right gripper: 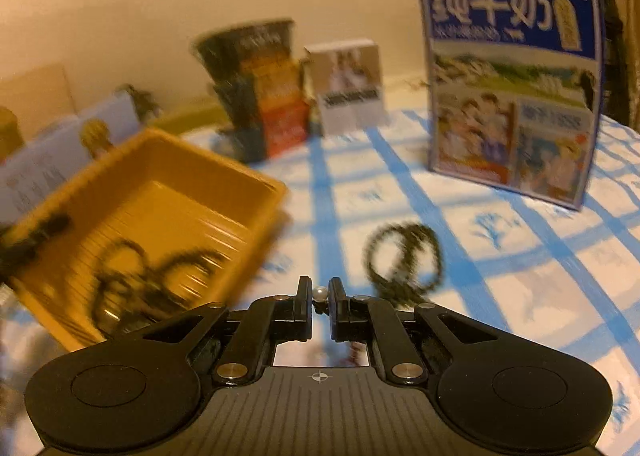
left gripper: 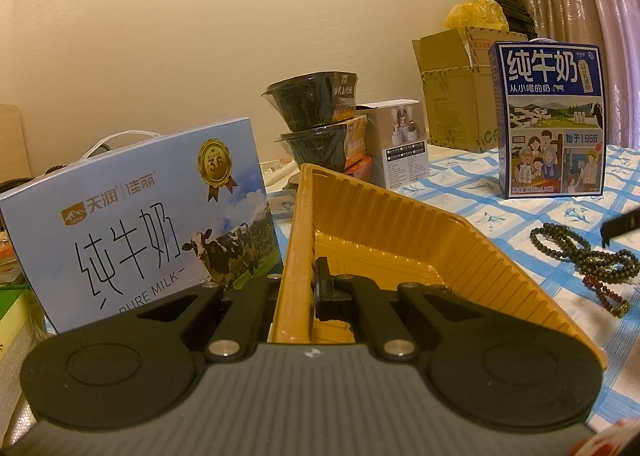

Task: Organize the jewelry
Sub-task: 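Carry the bead strand into the orange tray and open the right gripper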

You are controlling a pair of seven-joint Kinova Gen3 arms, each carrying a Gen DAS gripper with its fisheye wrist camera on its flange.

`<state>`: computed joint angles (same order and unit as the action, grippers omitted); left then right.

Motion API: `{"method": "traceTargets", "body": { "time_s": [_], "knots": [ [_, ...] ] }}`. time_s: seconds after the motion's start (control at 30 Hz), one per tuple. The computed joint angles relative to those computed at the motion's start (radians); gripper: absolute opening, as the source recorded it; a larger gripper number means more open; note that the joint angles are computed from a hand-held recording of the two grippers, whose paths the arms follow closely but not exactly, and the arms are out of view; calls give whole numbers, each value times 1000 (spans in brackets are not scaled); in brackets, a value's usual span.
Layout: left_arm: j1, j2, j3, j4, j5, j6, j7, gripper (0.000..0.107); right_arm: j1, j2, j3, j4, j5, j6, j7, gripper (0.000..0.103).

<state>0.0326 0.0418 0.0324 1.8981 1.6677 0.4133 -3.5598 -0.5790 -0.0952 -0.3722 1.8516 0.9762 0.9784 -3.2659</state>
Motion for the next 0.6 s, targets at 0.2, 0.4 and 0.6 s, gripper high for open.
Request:
{"method": "traceTargets", "body": {
  "time_s": [0.2, 0.4, 0.6],
  "knots": [
    [2, -1, 1, 0, 2, -1, 1, 3, 17, 1, 19, -33, 3, -189, 4, 8],
    [3, -2, 1, 1, 0, -1, 3, 3, 5, 78, 38, -79, -13, -319, 24, 8],
    [1, -6, 1, 4, 2, 5, 2, 3, -55, 162, 99, -146, -39, -369, 78, 8]
  ]
}}
